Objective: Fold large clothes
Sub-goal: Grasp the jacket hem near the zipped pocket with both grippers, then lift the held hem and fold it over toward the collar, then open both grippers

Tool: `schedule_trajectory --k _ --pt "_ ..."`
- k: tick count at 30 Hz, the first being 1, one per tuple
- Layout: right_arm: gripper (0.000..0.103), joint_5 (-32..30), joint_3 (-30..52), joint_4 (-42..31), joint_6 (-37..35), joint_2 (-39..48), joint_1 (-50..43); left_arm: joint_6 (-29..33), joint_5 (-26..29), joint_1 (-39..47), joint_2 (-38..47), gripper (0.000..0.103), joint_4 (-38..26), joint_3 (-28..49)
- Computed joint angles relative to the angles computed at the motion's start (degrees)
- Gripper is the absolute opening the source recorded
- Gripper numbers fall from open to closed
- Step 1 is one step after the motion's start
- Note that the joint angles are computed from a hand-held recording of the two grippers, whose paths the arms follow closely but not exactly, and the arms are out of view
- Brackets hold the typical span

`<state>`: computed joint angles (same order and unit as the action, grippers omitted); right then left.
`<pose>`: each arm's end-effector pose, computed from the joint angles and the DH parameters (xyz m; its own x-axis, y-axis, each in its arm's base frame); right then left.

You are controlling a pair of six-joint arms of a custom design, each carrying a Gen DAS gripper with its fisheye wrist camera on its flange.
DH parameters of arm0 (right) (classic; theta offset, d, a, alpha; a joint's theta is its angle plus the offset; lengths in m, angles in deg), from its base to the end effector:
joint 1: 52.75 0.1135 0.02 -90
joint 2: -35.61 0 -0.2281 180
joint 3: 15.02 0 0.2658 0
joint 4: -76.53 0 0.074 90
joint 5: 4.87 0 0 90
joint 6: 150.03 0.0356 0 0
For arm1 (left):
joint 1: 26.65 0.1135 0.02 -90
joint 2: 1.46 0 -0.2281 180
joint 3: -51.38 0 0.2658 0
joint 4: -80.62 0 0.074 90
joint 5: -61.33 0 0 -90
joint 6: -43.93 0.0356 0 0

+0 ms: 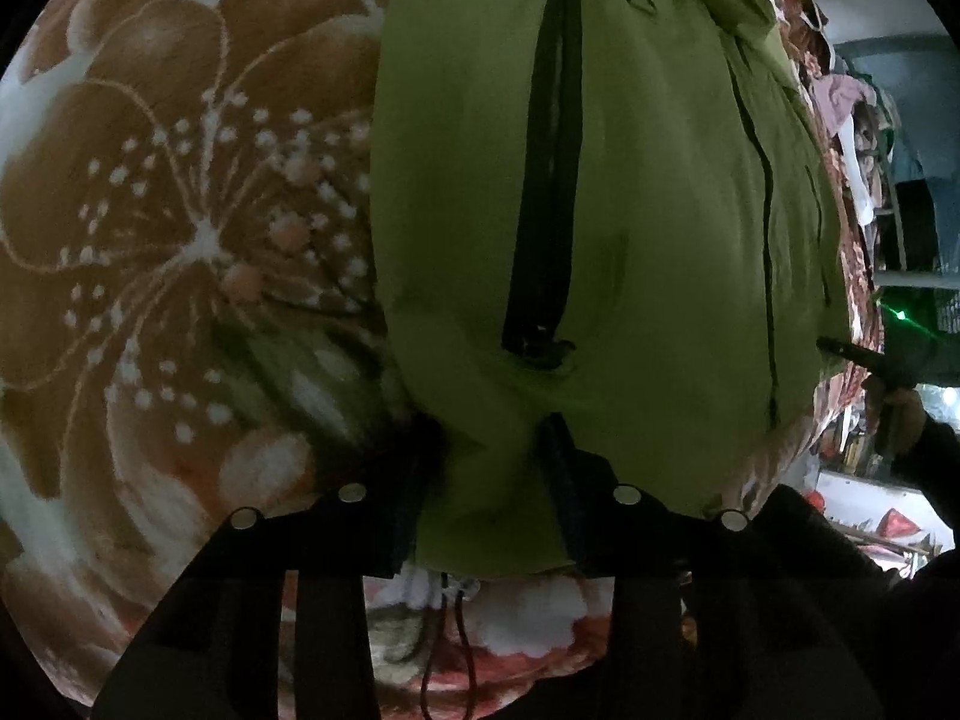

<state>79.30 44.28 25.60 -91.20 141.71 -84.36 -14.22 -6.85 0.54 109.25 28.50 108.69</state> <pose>0.2152 -0.1282 0.0305 -0.9980 0.0096 0.0630 0.0193 0.9876 0.1557 0.2111 0.0936 0.0103 -0.9986 0.0378 0.0383 0.0168 0.8952 -0.4454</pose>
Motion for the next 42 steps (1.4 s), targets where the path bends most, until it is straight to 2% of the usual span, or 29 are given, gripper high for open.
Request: schedule_trajectory --k 4,7,9,10,11,13,15,18,21,24,28,31,37,42 --pt "0.081 -2.5 1.9 -2.7 -1.3 1.9 -2.8 1.2 -0.4 0.6 -0.7 0.039 -1.3 0.3" --pt "0.075 -3.5 3.7 -4.4 -4.8 3.7 -5.3 0.9 1.5 1.3 2.0 0.036 -2.2 2.0" --pt "0.061 -3.8 2.8 -4.1 -5.8 2.7 -4.6 2.0 2.6 0.6 2.5 0.032 -3.6 2.9" --pt "0.055 -3.8 2.8 -2.9 -6.0 3.7 -4.6 2.2 3.2 -0.3 1.9 0.019 -3.9 2.7" --pt "0.047 -3.8 2.1 -2.6 -5.2 3.0 -3.9 2.4 3.7 -0.7 1.4 0.012 -4.2 2.4" --pt "0.04 -3.7 2.4 -2.5 -4.7 3.6 -3.5 2.1 4.9 -1.8 1.5 0.008 -5.1 2.9" --pt "0.023 -3.9 4.4 -3.2 -5.4 4.7 -4.0 1.7 4.1 -2.7 1.4 0.006 -4.4 2.7" --pt "0.009 -5.2 7.0 -4.8 -5.3 5.5 -4.8 0.7 3.7 -4.4 -1.5 0.004 -3.5 0.8" --pt "0.005 -5.9 6.4 -6.6 -5.8 2.0 -4.2 0.8 4.3 -4.7 -5.3 0.003 -4.7 -0.7" --pt "0.005 -9.2 7.2 -11.2 -3.9 -3.1 -1.2 0.7 7.1 -5.1 -11.6 0.003 -8.8 -0.6" --pt "0.005 -12.3 11.3 -15.9 -4.6 -5.1 -0.5 -0.4 10.3 -6.2 -17.5 0.003 -13.3 1.5" --pt "0.004 -15.4 15.9 -19.6 -2.2 -6.5 1.1 -2.3 13.7 -7.2 -19.6 0.003 -16.1 4.9" --pt "0.005 -21.6 28.0 -27.4 3.3 -7.7 5.6 -6.4 19.0 -12.2 -21.1 0.003 -19.6 14.7" --pt "0.005 -23.5 42.7 -29.8 7.6 -1.7 9.2 -9.6 22.3 -14.1 -16.7 0.004 -21.4 28.3"
